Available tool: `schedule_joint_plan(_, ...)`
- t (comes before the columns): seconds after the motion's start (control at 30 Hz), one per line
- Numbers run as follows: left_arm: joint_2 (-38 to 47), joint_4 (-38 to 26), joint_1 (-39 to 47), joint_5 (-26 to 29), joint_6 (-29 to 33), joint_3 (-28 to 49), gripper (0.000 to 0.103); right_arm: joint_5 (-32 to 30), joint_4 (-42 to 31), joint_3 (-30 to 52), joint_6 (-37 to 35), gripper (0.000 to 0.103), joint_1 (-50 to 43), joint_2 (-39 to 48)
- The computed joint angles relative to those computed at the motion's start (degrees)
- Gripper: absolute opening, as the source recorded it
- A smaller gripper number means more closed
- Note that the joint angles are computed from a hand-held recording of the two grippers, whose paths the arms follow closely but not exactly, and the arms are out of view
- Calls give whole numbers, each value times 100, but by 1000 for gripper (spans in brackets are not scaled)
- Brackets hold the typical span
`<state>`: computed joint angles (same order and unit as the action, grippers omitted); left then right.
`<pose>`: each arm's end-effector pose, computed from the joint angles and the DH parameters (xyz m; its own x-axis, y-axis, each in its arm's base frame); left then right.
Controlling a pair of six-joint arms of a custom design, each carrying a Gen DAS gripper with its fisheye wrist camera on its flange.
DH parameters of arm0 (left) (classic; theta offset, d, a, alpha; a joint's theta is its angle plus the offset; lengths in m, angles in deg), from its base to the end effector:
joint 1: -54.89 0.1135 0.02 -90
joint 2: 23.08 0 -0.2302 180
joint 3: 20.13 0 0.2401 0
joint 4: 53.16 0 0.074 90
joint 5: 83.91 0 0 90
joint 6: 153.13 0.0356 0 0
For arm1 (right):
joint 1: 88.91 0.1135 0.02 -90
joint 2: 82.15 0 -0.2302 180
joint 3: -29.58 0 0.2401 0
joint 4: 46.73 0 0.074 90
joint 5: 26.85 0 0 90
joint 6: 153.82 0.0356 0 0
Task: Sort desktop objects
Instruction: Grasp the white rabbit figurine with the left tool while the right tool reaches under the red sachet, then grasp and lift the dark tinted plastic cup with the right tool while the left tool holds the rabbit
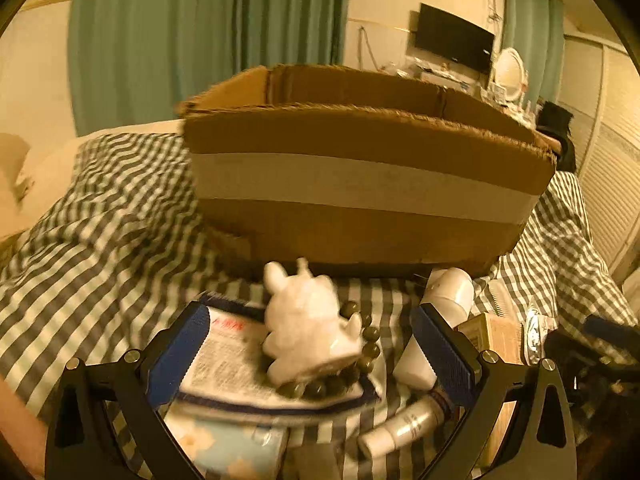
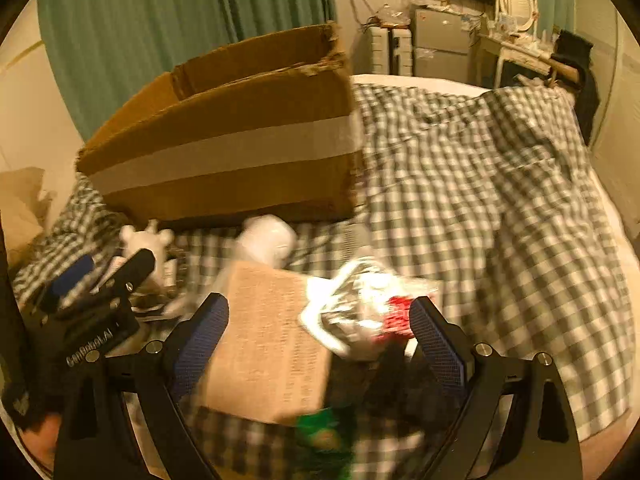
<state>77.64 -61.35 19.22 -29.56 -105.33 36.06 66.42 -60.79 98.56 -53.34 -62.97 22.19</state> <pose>0.2528 -0.1559 0.0894 -0.6045 -0.2380 -0.7602 -0.2956 0.9532 -0.0633 0.3103 0.1487 0.1144 -0.7450 -0.1604 -0.6475 -0.2724 0.9592 0.0757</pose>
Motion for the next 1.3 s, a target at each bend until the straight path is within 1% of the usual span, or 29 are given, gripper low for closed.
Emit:
schedule_joint_plan(0.07,214,33,139,171,157,147,78,41,-68,27,43,92,-146,5)
schedule_joint_plan(0.1,316,41,203,288,184,196,71,-66,-108,69,120,92,-229,55)
schedule_joint_plan(0.13,422,67,285,462,207,231,56,-162,-153,122,162,92,-288,117)
schedule_joint_plan(0.2,512,196,375,644,249,203,56,-218,-308,314,231,92,-343,320)
schedule_joint_plan(0.33,397,418,409,720,354,39,56,-415,-451,602,329,92,-393,681)
schedule_joint_plan(0.5,140,539,412,760,328,-221,56,-245,-614,844,301,92,-337,955)
schedule_joint_plan(0.63,-5,551,355,669,367,-320,56,-412,-687,934,491,92,-472,1085)
schedule_joint_plan(0.73,-111,599,400,742,393,-435,56,-560,-654,867,546,91,-503,1046)
schedule_joint_plan(0.77,-143,609,414,749,393,-469,56,-583,-641,853,535,84,-498,1026)
schedule_joint_plan(0.8,-194,620,431,768,398,-521,56,-657,-589,790,509,78,-486,965)
schedule_joint_plan(0.83,-225,618,430,766,389,-548,56,-664,-553,742,492,70,-457,913)
schedule_joint_plan(0.87,-232,635,402,748,360,-579,56,-634,-518,704,464,64,-412,870)
schedule_joint_plan(0.9,-257,658,395,742,348,-623,56,-623,-498,676,423,60,-378,833)
schedule_joint_plan(0.97,-340,686,401,740,345,-711,56,-667,-427,603,364,42,-334,761)
schedule_joint_plan(1.0,-390,692,398,736,343,-764,56,-629,-389,541,333,37,-285,694)
schedule_joint_plan(1.03,-460,698,385,719,328,-841,56,-568,-368,509,305,28,-268,661)
schedule_joint_plan(1.07,-514,693,380,714,323,-888,56,-553,-378,497,287,23,-263,633)
schedule_joint_plan(1.17,-647,654,327,680,255,-980,56,-773,-394,479,301,12,-327,608)
schedule_joint_plan(1.3,-912,604,322,638,296,-1169,56,-713,-452,425,318,11,-271,510)
